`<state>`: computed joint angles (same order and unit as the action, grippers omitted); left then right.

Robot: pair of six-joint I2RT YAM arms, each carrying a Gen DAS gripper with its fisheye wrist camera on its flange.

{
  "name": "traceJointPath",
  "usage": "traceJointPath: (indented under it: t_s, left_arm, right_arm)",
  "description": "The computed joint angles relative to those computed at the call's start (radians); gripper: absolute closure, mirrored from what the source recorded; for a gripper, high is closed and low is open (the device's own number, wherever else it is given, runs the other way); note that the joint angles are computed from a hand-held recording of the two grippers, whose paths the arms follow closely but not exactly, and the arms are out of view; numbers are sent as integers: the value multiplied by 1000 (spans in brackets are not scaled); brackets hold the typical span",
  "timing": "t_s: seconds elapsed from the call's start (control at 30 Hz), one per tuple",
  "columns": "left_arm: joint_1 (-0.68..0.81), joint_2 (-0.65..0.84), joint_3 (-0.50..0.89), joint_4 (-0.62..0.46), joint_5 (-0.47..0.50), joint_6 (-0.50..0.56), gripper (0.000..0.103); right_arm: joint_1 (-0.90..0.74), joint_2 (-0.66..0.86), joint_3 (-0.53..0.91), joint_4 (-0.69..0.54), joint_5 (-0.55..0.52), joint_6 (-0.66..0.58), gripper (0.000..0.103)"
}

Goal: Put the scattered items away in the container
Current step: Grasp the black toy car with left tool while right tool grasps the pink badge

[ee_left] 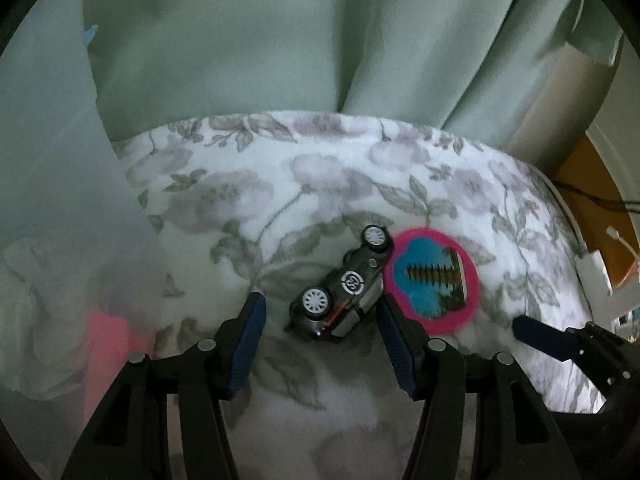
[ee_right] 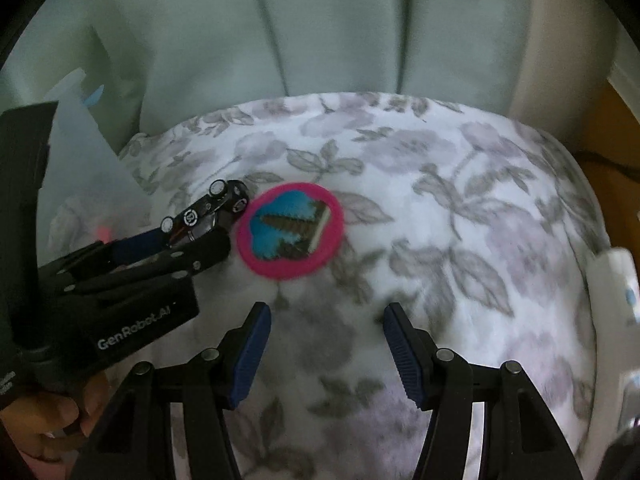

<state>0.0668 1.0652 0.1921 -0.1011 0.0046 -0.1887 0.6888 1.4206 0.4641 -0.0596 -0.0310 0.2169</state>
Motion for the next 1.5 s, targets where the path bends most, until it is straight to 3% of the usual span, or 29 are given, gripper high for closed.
traceJointPath:
  t_s: [0.1,0.27,0.47,1.07,1.5]
  left_arm:
    - [2,37,6,37,11,11,55]
    - [20,40,0,62,21,1,56]
    - [21,-25,-11,-16,-64,-60,56]
    - [57,-60,-49,10,-45,-88,56]
    - [53,-70,-42,-20,-40,-93,56]
  right_arm:
    - [4,37,20,20,2,-17,39]
    - [13,82,46,55,8,-34,38]
    - [20,125,66,96,6,-61,35]
    - [47,252,108,242,32,-209,26]
    - [61,255,106,245,49,-188,28]
